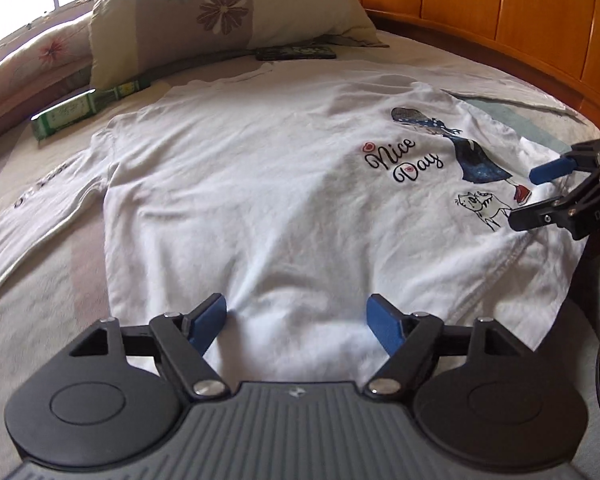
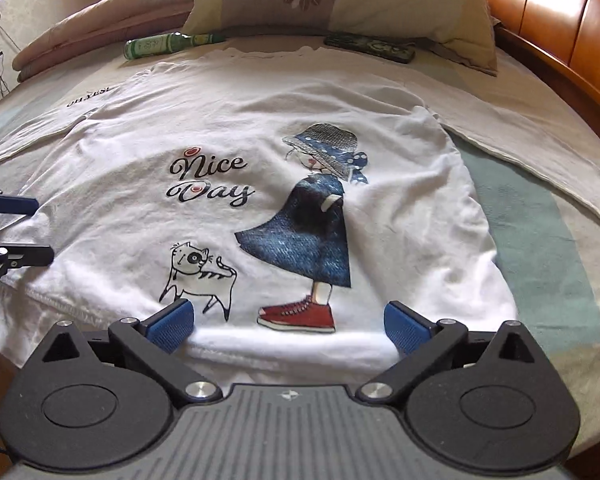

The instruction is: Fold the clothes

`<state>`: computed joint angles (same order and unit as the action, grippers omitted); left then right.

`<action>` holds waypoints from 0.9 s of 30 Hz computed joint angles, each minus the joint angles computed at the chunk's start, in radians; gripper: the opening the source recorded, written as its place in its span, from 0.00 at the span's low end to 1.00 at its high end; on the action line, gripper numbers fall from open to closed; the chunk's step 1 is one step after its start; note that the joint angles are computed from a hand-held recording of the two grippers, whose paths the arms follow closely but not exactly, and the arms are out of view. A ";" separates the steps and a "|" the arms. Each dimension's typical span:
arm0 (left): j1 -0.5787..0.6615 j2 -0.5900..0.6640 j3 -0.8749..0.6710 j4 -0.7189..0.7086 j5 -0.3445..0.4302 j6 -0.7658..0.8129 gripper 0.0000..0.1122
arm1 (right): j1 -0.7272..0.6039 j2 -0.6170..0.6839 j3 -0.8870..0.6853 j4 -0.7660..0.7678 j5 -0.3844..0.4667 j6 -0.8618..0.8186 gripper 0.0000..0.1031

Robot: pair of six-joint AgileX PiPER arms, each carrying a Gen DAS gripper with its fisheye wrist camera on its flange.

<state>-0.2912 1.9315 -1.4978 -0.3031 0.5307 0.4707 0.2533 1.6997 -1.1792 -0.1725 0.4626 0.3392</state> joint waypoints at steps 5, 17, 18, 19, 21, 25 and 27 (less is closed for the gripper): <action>-0.026 -0.084 0.061 0.157 -0.008 -0.141 0.70 | 0.059 -0.062 0.045 -0.160 0.052 0.198 1.00; -0.048 -0.118 0.180 0.048 -0.073 -0.179 0.71 | 0.145 -0.278 0.148 -0.241 0.029 0.412 1.00; -0.041 -0.133 0.189 0.056 -0.052 -0.182 0.71 | 0.145 -0.302 0.161 -0.261 0.037 0.436 1.00; -0.037 -0.146 0.192 0.081 -0.030 -0.196 0.71 | 0.143 -0.326 0.173 -0.280 0.046 0.464 1.00; -0.029 -0.166 0.188 0.122 0.011 -0.221 0.71 | 0.130 -0.365 0.188 -0.281 0.054 0.496 1.00; -0.007 -0.182 0.150 0.143 0.040 -0.231 0.71 | 0.144 -0.407 0.204 -0.324 0.064 0.562 1.00; 0.000 -0.168 0.107 0.130 0.052 -0.219 0.71 | 0.157 -0.412 0.200 -0.339 0.074 0.571 1.00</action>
<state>-0.2917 1.7638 -1.3909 -0.1736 0.5828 0.2513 0.4099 1.2875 -0.9790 -0.5118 0.5369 0.9102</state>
